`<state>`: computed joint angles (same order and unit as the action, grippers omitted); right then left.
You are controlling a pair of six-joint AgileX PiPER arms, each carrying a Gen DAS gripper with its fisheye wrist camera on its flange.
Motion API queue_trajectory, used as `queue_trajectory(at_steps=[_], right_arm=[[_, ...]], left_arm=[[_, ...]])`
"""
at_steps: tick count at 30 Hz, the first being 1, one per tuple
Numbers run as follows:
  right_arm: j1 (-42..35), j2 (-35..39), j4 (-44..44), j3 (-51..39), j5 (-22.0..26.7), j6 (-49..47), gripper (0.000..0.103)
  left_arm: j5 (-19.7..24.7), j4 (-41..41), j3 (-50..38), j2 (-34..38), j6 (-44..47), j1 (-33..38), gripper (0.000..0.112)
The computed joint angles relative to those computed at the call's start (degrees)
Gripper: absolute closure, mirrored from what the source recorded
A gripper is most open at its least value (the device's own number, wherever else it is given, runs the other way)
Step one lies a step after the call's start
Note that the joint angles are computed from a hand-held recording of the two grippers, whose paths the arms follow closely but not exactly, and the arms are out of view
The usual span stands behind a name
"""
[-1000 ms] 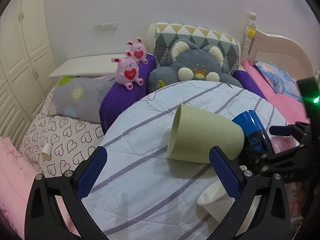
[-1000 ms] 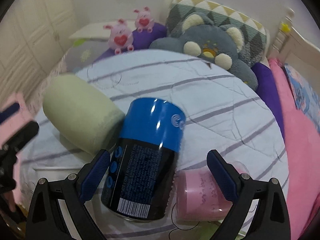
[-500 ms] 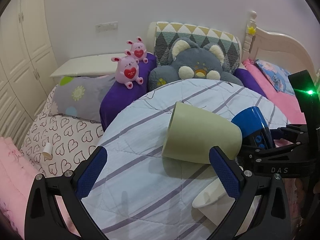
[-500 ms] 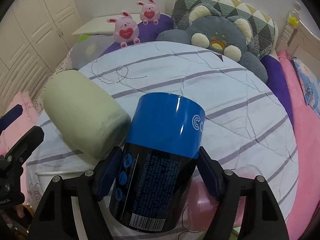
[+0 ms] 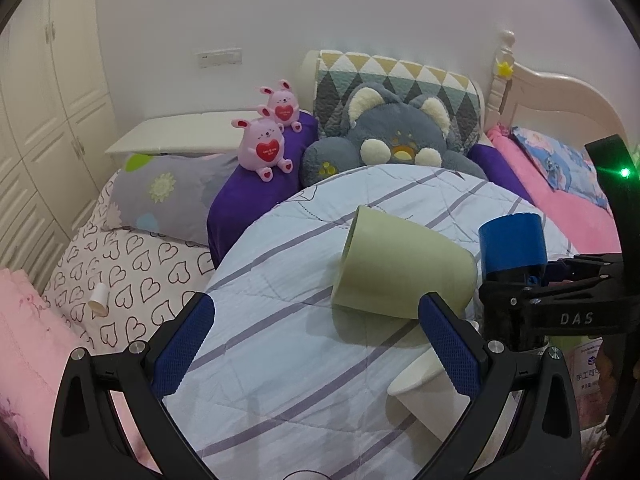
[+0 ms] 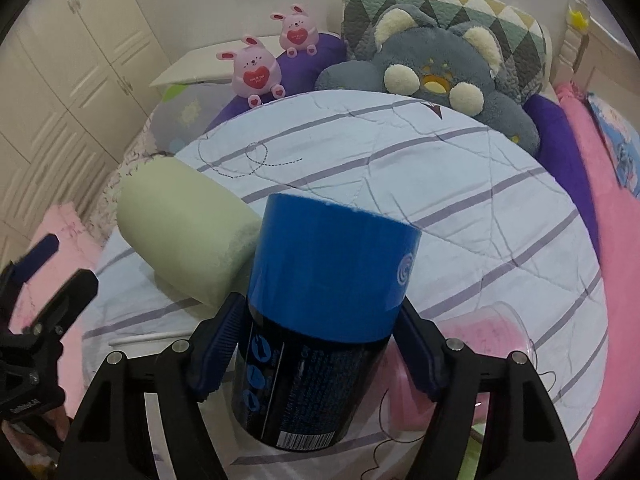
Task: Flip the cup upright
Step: 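Close the right gripper around the blue-and-black cup's body, then lift the blue-and-black cup with the right gripper and rotate it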
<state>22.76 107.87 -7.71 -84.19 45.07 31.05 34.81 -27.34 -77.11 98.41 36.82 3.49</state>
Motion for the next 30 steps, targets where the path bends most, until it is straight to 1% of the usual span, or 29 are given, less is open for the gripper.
queue_trajectory(at_steps=[10, 16, 21, 23, 25, 28, 30], right_arm=[[0.96, -4.03, -0.62, 1.93, 0.50, 1.31, 0.032], [2.19, -8.69, -0.49, 5.44, 0.27, 2.51, 0.032], [6.63, -15.64, -1.62, 11.05, 1.14, 5.09, 0.032], [8.86, -18.59, -0.32, 13.60, 1.39, 5.70, 0.032], [10.71, -20.79, 3.14, 16.15, 1.37, 4.51, 0.032], [13.23, -22.06, 7.49, 19.04, 1.95, 3.92, 0.032], [16.63, -22.24, 6.51, 20.97, 2.54, 6.64, 0.032]], left_arm=[[-0.76, -2.48, 2.96, -3.44, 3.11, 0.86, 0.009], [-0.16, -3.52, 4.91, -6.60, 3.82, 1.19, 0.009], [-0.25, -4.97, 8.08, -11.02, 5.67, 1.72, 0.009], [0.03, -6.19, 10.12, -13.49, 7.24, 2.26, 0.009], [0.21, -7.45, 13.09, -16.56, 9.29, 2.97, 0.009], [0.52, -8.16, 16.83, -20.21, 10.84, 3.56, 0.009], [1.20, -8.59, 19.08, -22.33, 11.66, 4.11, 0.009]])
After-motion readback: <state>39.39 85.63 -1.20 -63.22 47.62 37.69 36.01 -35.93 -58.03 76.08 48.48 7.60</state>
